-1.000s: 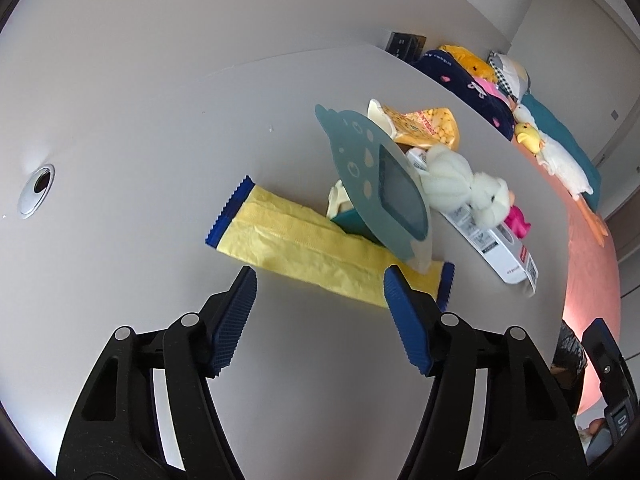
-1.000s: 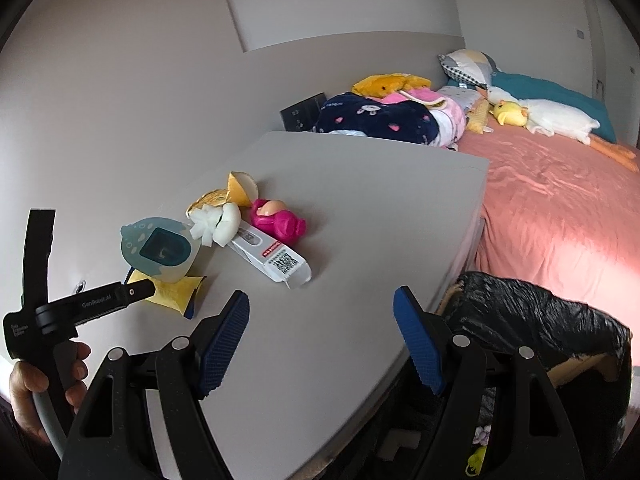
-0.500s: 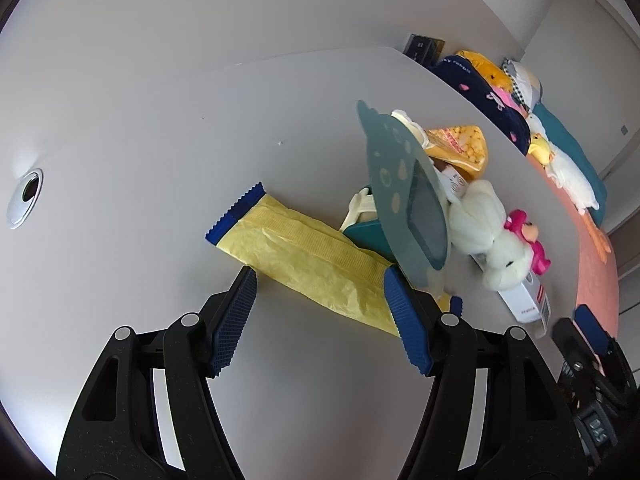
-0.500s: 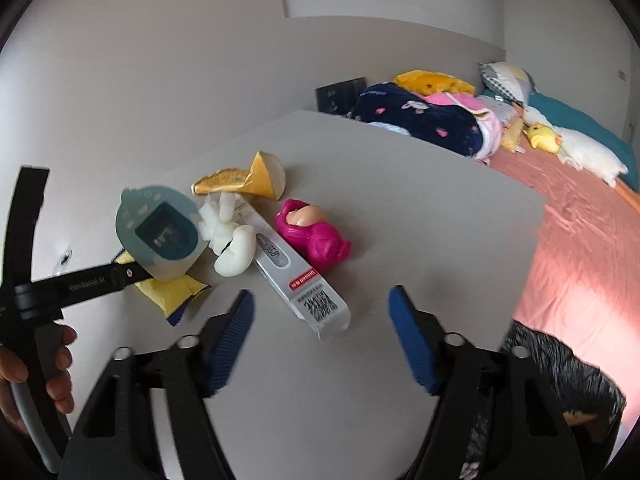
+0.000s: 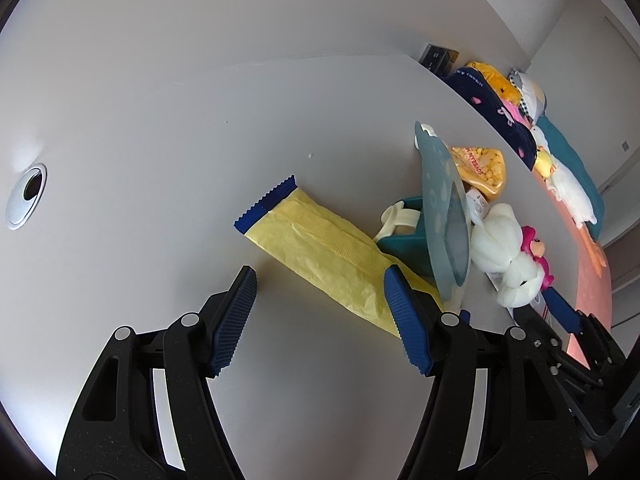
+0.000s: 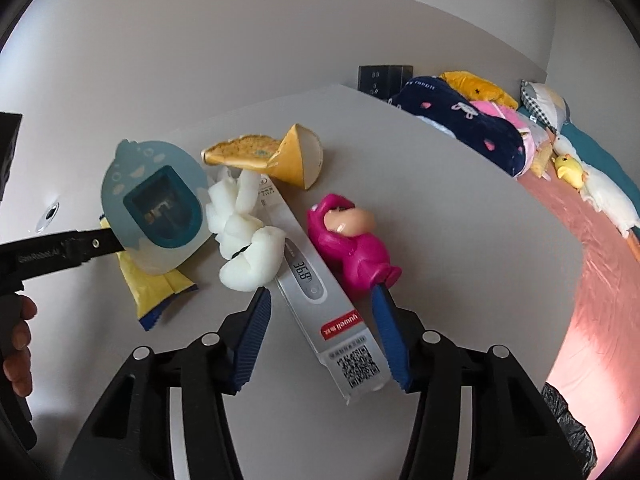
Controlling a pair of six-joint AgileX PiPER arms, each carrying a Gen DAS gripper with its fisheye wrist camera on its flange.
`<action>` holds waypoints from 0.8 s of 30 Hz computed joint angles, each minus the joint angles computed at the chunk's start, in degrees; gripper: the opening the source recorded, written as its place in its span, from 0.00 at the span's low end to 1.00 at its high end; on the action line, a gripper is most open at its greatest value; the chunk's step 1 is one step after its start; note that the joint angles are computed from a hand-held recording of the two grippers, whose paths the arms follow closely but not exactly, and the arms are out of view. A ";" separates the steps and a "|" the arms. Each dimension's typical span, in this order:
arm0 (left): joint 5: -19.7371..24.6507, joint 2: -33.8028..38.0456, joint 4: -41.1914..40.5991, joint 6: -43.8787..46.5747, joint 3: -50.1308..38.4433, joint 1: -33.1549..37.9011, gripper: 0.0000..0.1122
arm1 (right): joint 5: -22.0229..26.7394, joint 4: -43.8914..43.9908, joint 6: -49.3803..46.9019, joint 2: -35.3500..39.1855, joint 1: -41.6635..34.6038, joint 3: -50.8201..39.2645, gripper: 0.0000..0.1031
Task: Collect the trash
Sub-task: 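Grasp the white thermometer box with the right tool while the left tool grasps the yellow wrapper, then carry the thermometer box and yellow wrapper with both tools over the trash bag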
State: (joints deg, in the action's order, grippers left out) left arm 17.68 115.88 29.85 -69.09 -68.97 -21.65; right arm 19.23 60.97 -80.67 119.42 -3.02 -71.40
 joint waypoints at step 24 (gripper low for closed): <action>2.29 -0.49 4.15 -1.03 -1.84 -1.40 0.13 | 4.61 6.03 -2.61 -1.73 -0.99 4.26 0.29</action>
